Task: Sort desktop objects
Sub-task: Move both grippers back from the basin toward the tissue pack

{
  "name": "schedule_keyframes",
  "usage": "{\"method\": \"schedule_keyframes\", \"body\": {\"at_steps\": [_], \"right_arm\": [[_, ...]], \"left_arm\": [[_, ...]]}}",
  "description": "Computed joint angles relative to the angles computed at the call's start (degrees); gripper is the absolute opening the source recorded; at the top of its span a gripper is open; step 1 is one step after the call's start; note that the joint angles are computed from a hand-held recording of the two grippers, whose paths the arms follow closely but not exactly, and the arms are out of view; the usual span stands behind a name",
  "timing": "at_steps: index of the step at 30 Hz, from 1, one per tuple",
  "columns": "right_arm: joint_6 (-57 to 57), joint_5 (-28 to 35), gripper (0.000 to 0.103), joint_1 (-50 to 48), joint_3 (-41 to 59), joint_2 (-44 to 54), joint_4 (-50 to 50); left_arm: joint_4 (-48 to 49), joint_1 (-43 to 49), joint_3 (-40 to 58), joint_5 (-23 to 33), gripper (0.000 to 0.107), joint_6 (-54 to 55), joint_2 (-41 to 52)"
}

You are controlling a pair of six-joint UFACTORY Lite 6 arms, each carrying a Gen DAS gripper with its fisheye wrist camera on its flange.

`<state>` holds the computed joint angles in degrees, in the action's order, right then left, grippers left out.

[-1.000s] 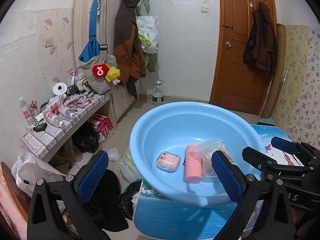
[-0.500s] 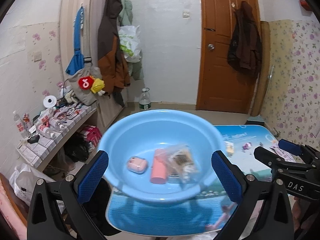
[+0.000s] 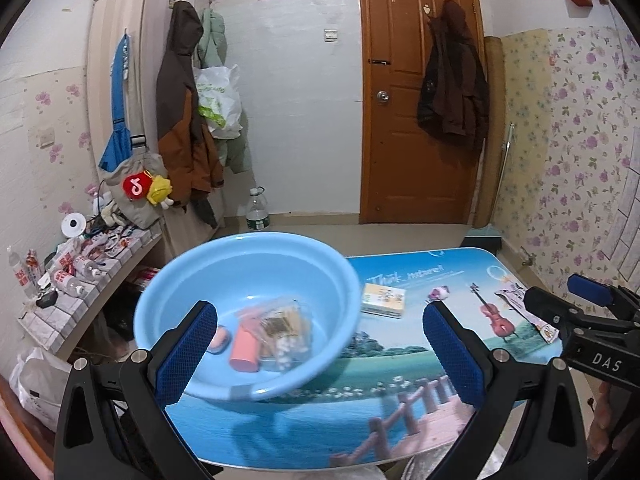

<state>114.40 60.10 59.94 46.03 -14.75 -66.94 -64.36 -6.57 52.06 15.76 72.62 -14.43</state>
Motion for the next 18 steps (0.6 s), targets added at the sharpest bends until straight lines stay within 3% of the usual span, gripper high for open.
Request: {"method": "schedule_keyframes", "body": {"at_steps": [8,18], "right_arm": [[2.8,1.8,0.091,1.3,-6.0,-6.4,1.6],[5.1,3.0,0.091,3.2,-6.9,-6.7,0.9]], "left_arm": [[9.6,-5.7,-1.9,-3.3,0.103,-10.0,-1.9],[8.8,-5.1,-2.2,-2.8,0.103,-9.0,-2.2]]}}
